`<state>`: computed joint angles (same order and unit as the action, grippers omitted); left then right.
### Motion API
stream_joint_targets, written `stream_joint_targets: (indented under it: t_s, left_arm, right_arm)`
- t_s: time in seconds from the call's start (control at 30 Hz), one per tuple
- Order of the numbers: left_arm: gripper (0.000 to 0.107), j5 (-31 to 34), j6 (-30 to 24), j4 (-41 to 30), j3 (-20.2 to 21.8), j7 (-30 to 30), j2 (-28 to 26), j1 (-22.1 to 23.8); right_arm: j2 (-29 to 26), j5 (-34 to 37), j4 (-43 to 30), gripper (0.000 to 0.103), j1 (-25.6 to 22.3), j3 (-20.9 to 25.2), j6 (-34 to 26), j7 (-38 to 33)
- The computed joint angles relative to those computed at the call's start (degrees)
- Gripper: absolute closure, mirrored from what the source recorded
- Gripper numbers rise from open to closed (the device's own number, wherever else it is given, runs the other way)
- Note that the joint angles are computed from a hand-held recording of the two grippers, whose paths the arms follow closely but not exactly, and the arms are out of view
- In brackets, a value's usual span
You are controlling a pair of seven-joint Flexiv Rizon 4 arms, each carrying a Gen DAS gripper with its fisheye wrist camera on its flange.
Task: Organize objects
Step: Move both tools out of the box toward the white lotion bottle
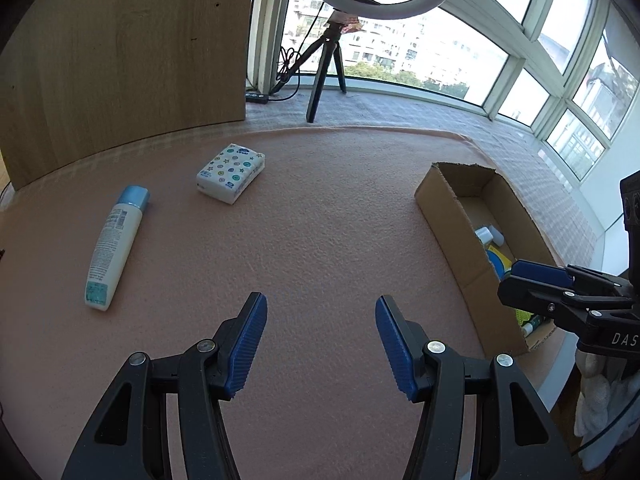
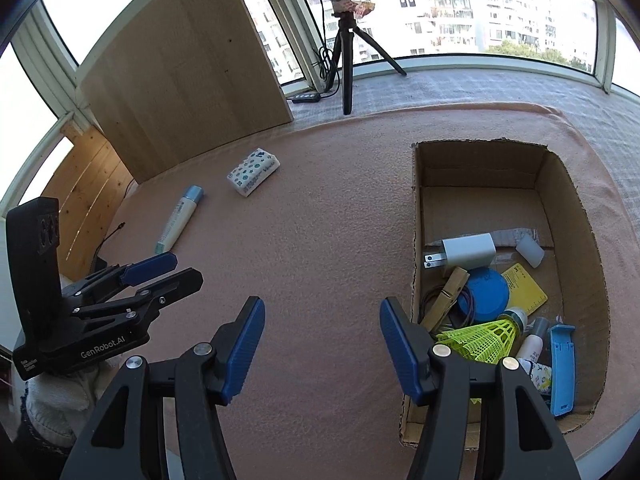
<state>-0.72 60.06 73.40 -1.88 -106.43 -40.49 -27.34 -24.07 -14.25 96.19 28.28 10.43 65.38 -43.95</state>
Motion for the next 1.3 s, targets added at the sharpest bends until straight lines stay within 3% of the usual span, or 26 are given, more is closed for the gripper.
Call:
stream_joint_targets:
  t_s: [0.37,0.67,0.9,1.3]
  left_arm:
    - [0.045,-1.10,2.74,7.74,0.25,2.22,3.71,5.23]
    - [0.043,-5.92,5.20,12.51,-1.47,6.66,4.79,11.12]
    - [0.038,-11.07,6.92,14.52,-3.80,11.80,4.14,15.72]
    - [0.034,-16.38,7.00,13.83,-5.47,18.44,1.28,19.45]
  right_arm:
    - [-10.04,7.15,-16.24,0.047,0.65,4.03,-4.73,-7.78]
    - [-19.35,11.86,-31.97,0.047,3.17,4.62,-10.28,-10.69]
    - [-26.96,14.33,-45.03,0.047,5.87,4.31,-16.90,-12.25]
    - [-40.56,17.66,-69.49,0.047,10.72,2.34,-29.97,-14.53]
